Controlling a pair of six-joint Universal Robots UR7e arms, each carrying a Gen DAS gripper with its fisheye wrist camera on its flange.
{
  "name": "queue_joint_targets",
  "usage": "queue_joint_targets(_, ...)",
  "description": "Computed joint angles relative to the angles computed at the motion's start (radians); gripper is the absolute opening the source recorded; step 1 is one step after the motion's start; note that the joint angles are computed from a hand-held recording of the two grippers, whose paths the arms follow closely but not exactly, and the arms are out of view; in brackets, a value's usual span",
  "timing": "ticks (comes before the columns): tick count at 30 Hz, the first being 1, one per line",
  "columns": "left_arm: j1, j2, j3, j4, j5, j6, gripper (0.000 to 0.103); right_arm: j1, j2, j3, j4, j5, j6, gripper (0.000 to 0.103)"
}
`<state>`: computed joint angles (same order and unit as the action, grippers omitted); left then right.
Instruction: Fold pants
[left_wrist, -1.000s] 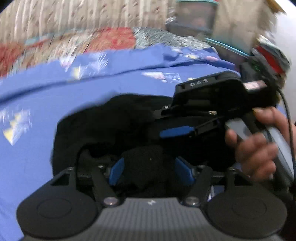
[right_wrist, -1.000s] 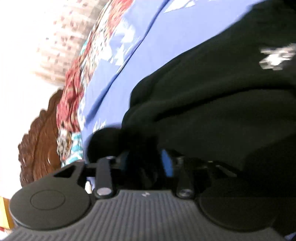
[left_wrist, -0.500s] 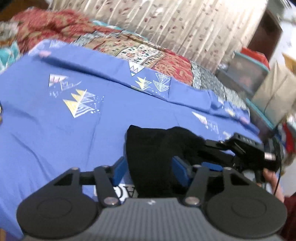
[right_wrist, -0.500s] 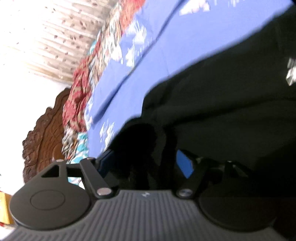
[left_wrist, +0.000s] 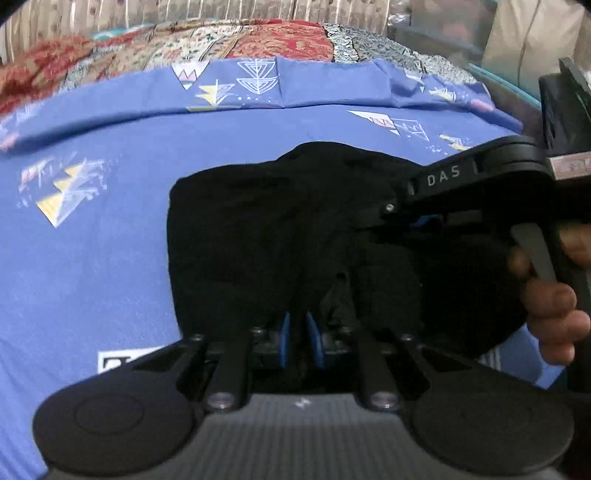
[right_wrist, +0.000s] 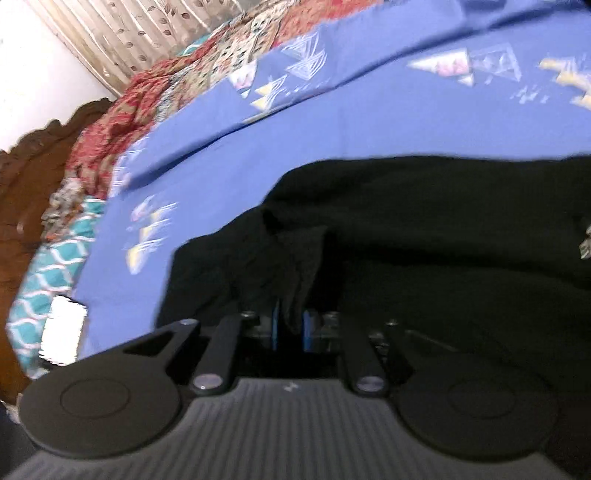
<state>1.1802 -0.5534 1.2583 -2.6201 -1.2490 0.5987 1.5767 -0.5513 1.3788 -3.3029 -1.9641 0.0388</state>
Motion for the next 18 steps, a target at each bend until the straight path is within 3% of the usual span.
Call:
queue_joint_targets(2, -0.004, -0.01, 0.017, -0.02, 0.0, 0.006, 0.012, -0.007, -0.01, 0.012, -0.008, 0.005, 0.029, 0.015)
queue_joint_targets(5, -0.01, -0.032, 0.063, -0.062, -0.013, 0.077, 0.011, 0.001, -0.005, 0.011, -0.012, -0.005, -0.005, 0.016)
queue_joint_targets(8, -0.011, -0.067, 0.087, -0.054, -0.053, 0.092, 0.019, -0.004, -0.036, 0.061, -0.051, 0.018, 0.036, 0.031)
queue_joint_targets(10, 0.002, -0.086, 0.06, -0.008, -0.128, 0.049, 0.027, 0.002, -0.061, 0.124, -0.15, 0.015, 0.02, 0.032)
queue_joint_targets(14, 0.022, -0.077, -0.023, 0.049, -0.248, -0.071, 0.027, 0.006, -0.102, 0.22, -0.272, 0.104, -0.032, 0.032)
queue_joint_targets(18, 0.017, -0.005, -0.134, 0.135, -0.255, -0.153, 0.024, 0.007, -0.088, 0.226, -0.21, 0.142, -0.054, 0.031)
